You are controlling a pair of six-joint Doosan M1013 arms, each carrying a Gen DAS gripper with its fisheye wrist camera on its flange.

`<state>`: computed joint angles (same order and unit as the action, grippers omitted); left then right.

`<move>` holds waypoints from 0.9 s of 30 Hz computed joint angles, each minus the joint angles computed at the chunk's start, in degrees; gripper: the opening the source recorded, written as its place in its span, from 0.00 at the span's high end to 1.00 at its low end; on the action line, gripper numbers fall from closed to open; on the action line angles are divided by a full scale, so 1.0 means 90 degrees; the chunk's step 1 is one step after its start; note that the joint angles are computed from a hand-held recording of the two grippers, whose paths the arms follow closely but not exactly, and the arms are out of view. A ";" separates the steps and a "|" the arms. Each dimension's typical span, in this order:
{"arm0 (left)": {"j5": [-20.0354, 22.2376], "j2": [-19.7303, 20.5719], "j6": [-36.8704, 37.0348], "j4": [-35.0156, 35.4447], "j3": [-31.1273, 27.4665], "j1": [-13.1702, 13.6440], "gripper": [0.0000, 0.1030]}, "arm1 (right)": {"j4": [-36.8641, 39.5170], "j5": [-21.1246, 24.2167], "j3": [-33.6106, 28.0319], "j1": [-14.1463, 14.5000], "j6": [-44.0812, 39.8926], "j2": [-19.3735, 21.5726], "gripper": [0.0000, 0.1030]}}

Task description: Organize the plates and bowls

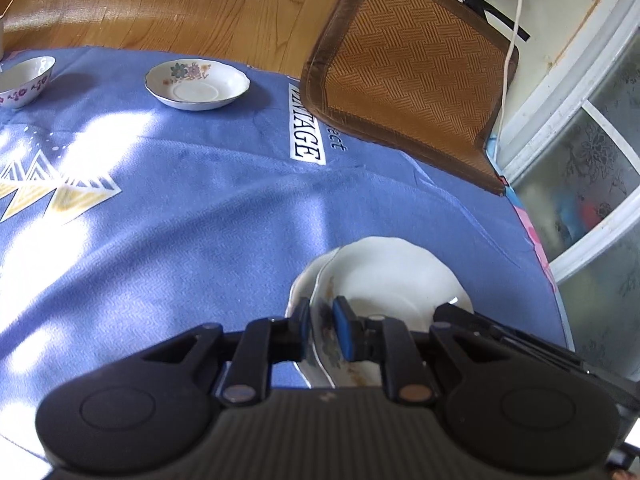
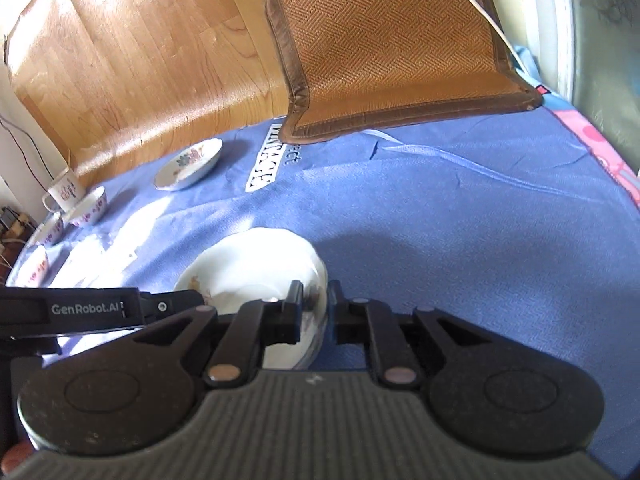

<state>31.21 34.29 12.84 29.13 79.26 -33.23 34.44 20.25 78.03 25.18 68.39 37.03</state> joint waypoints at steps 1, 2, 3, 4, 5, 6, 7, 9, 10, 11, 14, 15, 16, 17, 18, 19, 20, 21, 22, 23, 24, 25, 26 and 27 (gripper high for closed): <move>-0.0013 0.0005 0.0030 -0.0029 0.0006 -0.0004 0.87 | -0.0113 -0.0032 0.0013 0.0009 0.0042 0.0004 0.80; -0.0052 0.0001 0.0002 0.0006 0.0025 -0.0008 0.87 | -0.0118 -0.0128 0.0052 0.0021 -0.0007 -0.0004 0.79; -0.0056 -0.0004 -0.0020 0.0046 0.0036 -0.0013 0.87 | -0.0117 -0.0255 0.0095 0.0035 -0.0069 -0.0017 0.79; -0.0067 -0.0010 -0.0003 0.0036 0.0047 -0.0014 0.87 | -0.0248 -0.0412 0.0135 0.0062 -0.0033 -0.0036 0.79; -0.0081 -0.0019 0.0006 0.0024 0.0056 -0.0011 0.87 | -0.0359 -0.0586 0.0180 0.0086 -0.0018 -0.0058 0.78; -0.0087 -0.0027 -0.0010 0.0037 0.0067 -0.0010 0.87 | -0.0454 -0.0742 0.0217 0.0106 0.0001 -0.0075 0.77; -0.0100 -0.0042 -0.0042 0.0070 0.0083 -0.0007 0.87 | -0.0511 -0.0909 0.0248 0.0123 -0.0015 -0.0092 0.75; -0.0167 -0.0087 -0.0137 0.0123 0.0139 0.0011 0.87 | -0.0495 -0.1058 0.0250 0.0131 -0.0090 -0.0103 0.75; -0.0202 -0.0115 -0.0233 0.0190 0.0173 0.0021 0.87 | -0.0376 -0.1080 0.0224 0.0127 -0.0206 -0.0095 0.75; -0.0179 -0.0137 -0.0418 0.0369 0.0198 0.0021 0.86 | -0.0348 -0.1051 0.0180 0.0122 -0.0220 -0.0082 0.75; -0.0265 -0.0234 -0.0761 0.0696 0.0331 0.0061 0.85 | -0.0178 -0.0812 -0.0042 0.0107 -0.0354 -0.0008 0.75; -0.0349 -0.0265 -0.0691 0.0615 0.0373 0.0094 0.85 | -0.0200 -0.0737 -0.0125 0.0112 -0.0356 0.0020 0.75; -0.0443 -0.0295 -0.0535 0.0464 0.0412 0.0132 0.84 | -0.0287 -0.0673 -0.0207 0.0122 -0.0284 0.0047 0.75; -0.0527 -0.0324 -0.0371 0.0315 0.0449 0.0173 0.84 | -0.0366 -0.0571 -0.0330 0.0126 -0.0203 0.0089 0.75; -0.0573 -0.0351 -0.0267 0.0244 0.0482 0.0208 0.84 | -0.0341 -0.0438 -0.0471 0.0129 -0.0221 0.0139 0.75; -0.0566 -0.0379 -0.0303 0.0328 0.0516 0.0248 0.84 | -0.0281 -0.0279 -0.0633 0.0127 -0.0293 0.0197 0.75; -0.0521 -0.0405 -0.0433 0.0482 0.0542 0.0293 0.84 | -0.0292 -0.0123 -0.0805 0.0130 -0.0299 0.0261 0.75; -0.0446 -0.0424 -0.0540 0.0598 0.0553 0.0349 0.84 | -0.0361 0.0019 -0.0980 0.0136 -0.0242 0.0330 0.75; -0.0360 -0.0434 -0.0561 0.0623 0.0546 0.0421 0.84 | -0.0396 0.0271 -0.1242 0.0144 -0.0220 0.0438 0.75; -0.0311 -0.0438 -0.0450 0.0530 0.0527 0.0514 0.84 | -0.0393 0.0541 -0.1499 0.0145 -0.0221 0.0550 0.75; -0.0305 -0.0434 -0.0248 0.0361 0.0497 0.0620 0.83 | -0.0412 0.0888 -0.1841 0.0153 -0.0185 0.0706 0.75; -0.0296 -0.0419 -0.0074 0.0222 0.0454 0.0730 0.82 | -0.0493 0.1177 -0.2179 0.0163 -0.0083 0.0871 0.75; -0.0254 -0.0386 0.0051 0.0130 0.0388 0.0835 0.79 | -0.0618 0.1451 -0.2545 0.0180 0.0060 0.1055 0.75; -0.0143 -0.0336 0.0101 0.0097 0.0292 0.0926 0.75 | -0.0708 0.1752 -0.2946 0.0194 0.0189 0.1265 0.75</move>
<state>29.93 31.27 13.75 30.00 81.89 -24.89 28.07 36.02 51.52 26.93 70.09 48.41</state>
